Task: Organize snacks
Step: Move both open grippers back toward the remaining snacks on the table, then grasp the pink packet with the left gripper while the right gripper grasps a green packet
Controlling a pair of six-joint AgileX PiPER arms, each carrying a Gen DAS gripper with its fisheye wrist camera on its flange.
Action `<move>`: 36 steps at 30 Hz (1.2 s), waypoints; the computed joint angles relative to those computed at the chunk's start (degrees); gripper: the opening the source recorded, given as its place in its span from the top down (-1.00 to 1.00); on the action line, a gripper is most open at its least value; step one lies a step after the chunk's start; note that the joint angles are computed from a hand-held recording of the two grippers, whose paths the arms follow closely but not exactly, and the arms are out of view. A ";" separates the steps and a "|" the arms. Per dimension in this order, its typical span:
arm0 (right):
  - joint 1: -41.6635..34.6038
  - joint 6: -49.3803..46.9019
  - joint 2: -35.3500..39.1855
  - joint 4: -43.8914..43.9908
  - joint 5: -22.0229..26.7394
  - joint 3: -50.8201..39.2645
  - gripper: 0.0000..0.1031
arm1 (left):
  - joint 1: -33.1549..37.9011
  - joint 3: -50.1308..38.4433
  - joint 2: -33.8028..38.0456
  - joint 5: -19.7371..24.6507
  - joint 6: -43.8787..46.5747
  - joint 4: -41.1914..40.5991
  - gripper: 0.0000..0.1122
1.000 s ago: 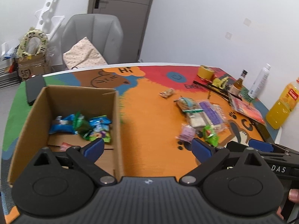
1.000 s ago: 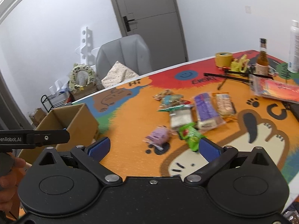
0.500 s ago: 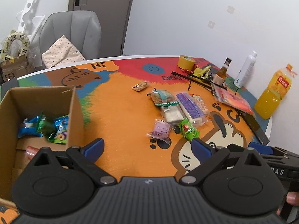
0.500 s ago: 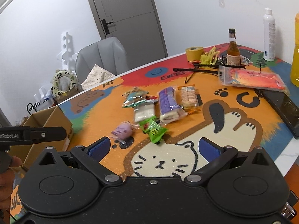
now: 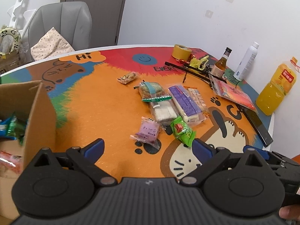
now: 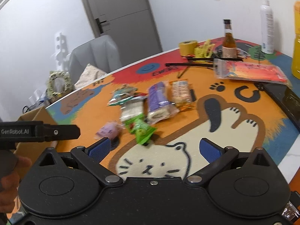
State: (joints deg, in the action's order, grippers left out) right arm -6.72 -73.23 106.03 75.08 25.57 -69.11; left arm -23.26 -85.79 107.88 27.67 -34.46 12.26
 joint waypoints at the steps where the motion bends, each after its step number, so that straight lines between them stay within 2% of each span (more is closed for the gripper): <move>1: -0.32 0.89 0.80 -0.36 0.26 -0.73 -1.00 | -0.15 -0.59 0.72 -0.10 -0.53 0.48 -0.77; 8: -1.57 1.22 5.32 -0.20 1.90 -4.89 -0.96 | -0.66 -6.27 6.72 0.52 -0.15 -0.25 -0.72; 17: -0.83 3.36 10.28 -2.72 4.67 -11.02 -0.73 | -0.15 -13.25 14.14 1.57 1.06 -1.91 -0.57; 20: -0.34 3.82 11.62 -3.11 4.99 -12.68 -0.65 | 0.02 -15.69 16.32 2.38 -1.10 0.20 -0.49; 23: 0.16 5.49 13.06 -4.79 5.58 -14.72 -0.58 | 0.39 -17.29 17.98 2.81 -1.38 0.12 -0.36; 26: 0.83 6.15 13.95 -5.42 5.69 -15.91 -0.58 | -0.14 -17.42 18.42 2.37 -4.37 4.08 -0.25; 29: 1.52 6.17 14.69 -5.74 5.72 -16.93 -0.57 | -0.11 -17.12 18.15 2.71 -5.34 5.56 0.02; 30: 1.82 5.69 14.78 -5.57 5.68 -17.05 -0.57 | 0.09 -17.03 18.05 2.78 -4.92 5.38 0.18; 36: 3.36 4.17 16.12 -5.20 6.20 -19.20 -0.57 | 1.49 -13.49 15.75 1.54 -4.98 4.27 0.34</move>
